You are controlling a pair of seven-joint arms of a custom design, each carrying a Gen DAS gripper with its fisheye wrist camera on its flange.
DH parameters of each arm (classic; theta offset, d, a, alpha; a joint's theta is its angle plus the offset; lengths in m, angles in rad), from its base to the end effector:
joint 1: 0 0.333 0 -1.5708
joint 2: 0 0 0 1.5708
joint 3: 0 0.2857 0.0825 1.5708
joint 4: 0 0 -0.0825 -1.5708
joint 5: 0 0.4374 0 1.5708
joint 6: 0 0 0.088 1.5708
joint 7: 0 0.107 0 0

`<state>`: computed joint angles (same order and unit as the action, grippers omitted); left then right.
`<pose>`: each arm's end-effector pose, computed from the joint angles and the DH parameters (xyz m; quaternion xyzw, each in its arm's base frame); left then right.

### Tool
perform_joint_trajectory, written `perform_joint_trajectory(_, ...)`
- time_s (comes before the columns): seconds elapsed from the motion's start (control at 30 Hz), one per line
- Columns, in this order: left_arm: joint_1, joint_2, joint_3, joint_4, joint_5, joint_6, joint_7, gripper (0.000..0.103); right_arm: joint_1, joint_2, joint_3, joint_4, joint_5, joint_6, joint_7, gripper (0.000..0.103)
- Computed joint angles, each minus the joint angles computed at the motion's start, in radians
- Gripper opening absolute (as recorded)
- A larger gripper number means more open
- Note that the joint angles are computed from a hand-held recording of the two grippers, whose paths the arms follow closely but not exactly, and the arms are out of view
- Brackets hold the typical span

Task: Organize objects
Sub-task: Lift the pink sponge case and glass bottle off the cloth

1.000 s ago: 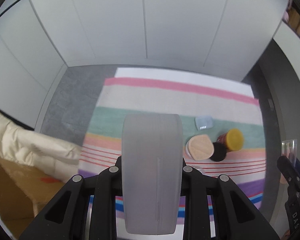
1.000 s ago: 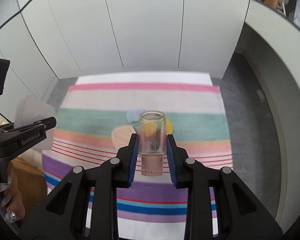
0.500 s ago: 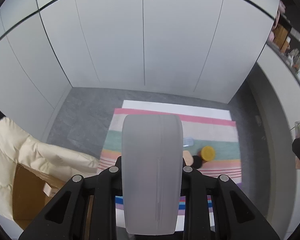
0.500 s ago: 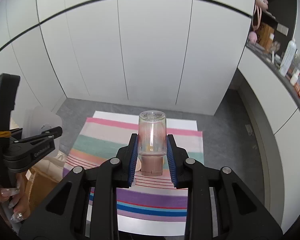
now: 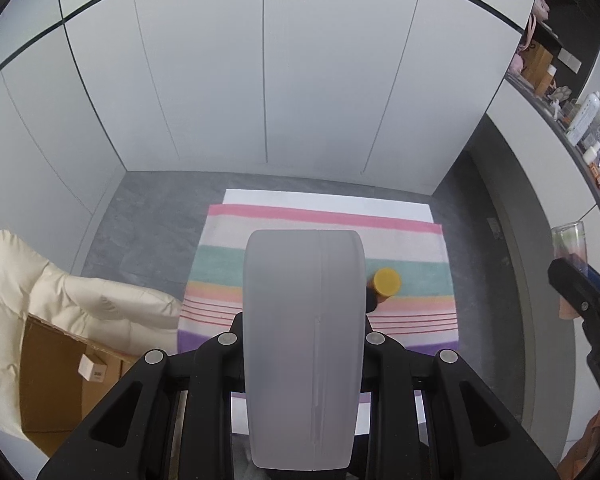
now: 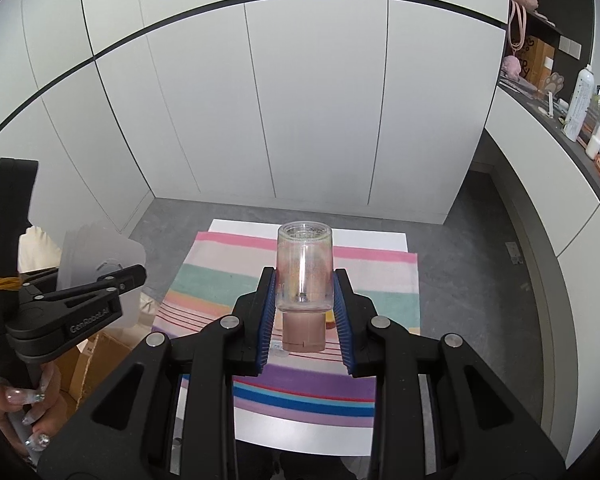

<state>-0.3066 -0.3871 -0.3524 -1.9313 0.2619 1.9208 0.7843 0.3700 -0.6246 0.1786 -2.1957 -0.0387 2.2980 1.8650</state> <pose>0.4145 -0.3336 0.6463 -0.7104 0.6546 -0.1584 0.2045 0.3979 0.2647 0.6686 -0.7448 0.5636 -0.1923 0.3012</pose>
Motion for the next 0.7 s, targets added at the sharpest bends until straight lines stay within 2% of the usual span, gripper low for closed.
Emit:
perform_joint_trajectory(0.17, 0.0, -0.035, -0.011, -0.038, 0.026, -0.005, -0.007, 0.027, 0.002, -0.016, -0.008, -0.022, 0.007, 0.003, -0.008, 0.028)
perform_joint_trajectory(0.3, -0.012, -0.111, -0.011, -0.138, 0.024, -0.008, -0.021, 0.027, -0.004, -0.049, -0.001, -0.061, -0.013, -0.002, -0.012, 0.028)
perform_joint_trajectory(0.37, -0.015, -0.148, -0.01, -0.178, 0.014, -0.007, -0.023, 0.027, 0.0, -0.082, -0.004, -0.096, -0.011, -0.008, -0.017, 0.028)
perform_joint_trajectory(0.47, -0.011, -0.191, -0.036, -0.207, 0.046, -0.055, -0.027, 0.027, -0.003, -0.141, 0.003, -0.151, -0.024, -0.019, -0.015, 0.028)
perform_joint_trajectory(0.7, -0.063, -0.308, -0.055, -0.261, 0.035, -0.106, 0.041, 0.027, 0.041, -0.298, -0.004, -0.273, 0.014, -0.07, -0.027, 0.028)
